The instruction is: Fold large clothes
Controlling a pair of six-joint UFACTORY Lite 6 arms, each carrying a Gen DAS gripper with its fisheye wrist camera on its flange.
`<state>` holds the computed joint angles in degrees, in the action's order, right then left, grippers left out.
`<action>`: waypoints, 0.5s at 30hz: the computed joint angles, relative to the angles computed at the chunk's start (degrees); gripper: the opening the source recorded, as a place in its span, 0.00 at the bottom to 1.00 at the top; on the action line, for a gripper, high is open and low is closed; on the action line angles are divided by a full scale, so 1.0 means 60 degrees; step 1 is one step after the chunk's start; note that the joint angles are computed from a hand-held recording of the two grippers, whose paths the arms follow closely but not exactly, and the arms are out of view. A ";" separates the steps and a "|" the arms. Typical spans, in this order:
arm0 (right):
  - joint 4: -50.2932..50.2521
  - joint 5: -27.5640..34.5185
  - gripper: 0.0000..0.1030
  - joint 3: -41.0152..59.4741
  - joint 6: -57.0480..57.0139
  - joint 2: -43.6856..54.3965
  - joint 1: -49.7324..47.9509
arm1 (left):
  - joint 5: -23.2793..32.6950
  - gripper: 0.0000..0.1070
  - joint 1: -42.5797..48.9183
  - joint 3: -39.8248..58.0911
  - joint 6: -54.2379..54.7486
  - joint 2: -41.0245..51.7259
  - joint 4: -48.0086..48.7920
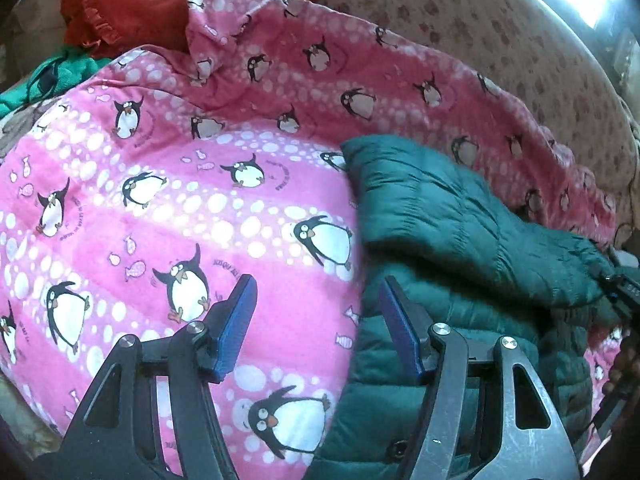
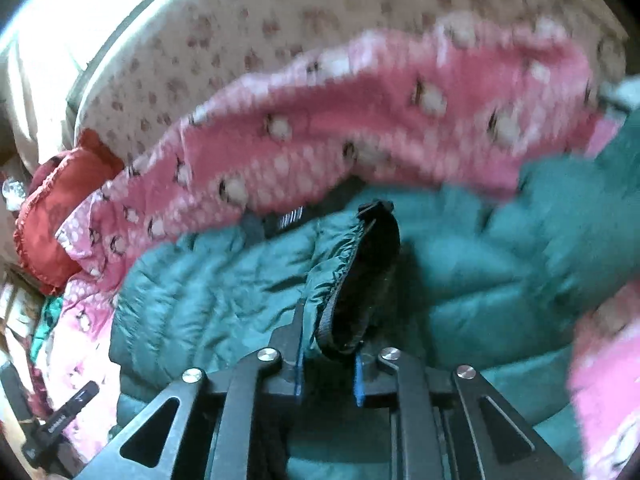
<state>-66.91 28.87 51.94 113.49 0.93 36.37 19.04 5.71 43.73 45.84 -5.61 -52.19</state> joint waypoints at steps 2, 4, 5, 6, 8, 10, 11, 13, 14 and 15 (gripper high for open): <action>0.0132 0.0727 0.14 0.0014 -0.0363 -0.0313 0.0039 | 0.0066 0.59 0.0007 -0.0008 0.0160 0.0078 -0.0266; 0.0187 0.1261 0.14 -0.0083 -0.0491 -0.0536 -0.0069 | -0.0009 0.59 -0.0154 0.0057 0.0023 0.0196 -0.0164; 0.0215 0.1424 0.14 -0.0144 -0.0521 -0.0585 -0.0210 | -0.0115 0.59 -0.0299 0.0067 -0.0202 0.0226 0.0058; 0.0220 0.1522 0.13 -0.0165 -0.0554 -0.0560 -0.0354 | -0.0228 0.59 -0.0469 0.0073 -0.0482 0.0239 0.0335; 0.0055 0.1854 0.13 -0.0055 -0.0596 -0.0186 -0.0653 | -0.0405 0.59 -0.0782 0.0145 -0.0923 0.0281 0.0741; -0.0018 0.2007 0.13 0.0286 -0.0683 0.0520 -0.0916 | -0.0567 0.59 -0.1030 0.0280 -0.1422 0.0377 0.1179; -0.0096 0.1914 0.13 0.0309 -0.0601 0.0756 -0.1078 | -0.0620 0.59 -0.1180 0.0406 -0.1908 0.0444 0.1595; -0.0332 0.1209 0.14 0.0233 -0.0573 0.1137 -0.1541 | -0.0627 0.59 -0.1346 0.0669 -0.2382 0.0605 0.1920; -0.0184 0.0893 0.14 0.0236 -0.0832 0.1260 -0.1723 | -0.0635 0.59 -0.1410 0.0778 -0.2500 0.0659 0.1958; 0.0028 0.0563 0.21 0.0242 -0.1127 0.1311 -0.1873 | -0.0670 0.59 -0.1512 0.0910 -0.2763 0.0720 0.2116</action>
<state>-66.75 32.25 53.39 106.73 8.80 25.13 15.02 -3.37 49.19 29.26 -1.29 -39.49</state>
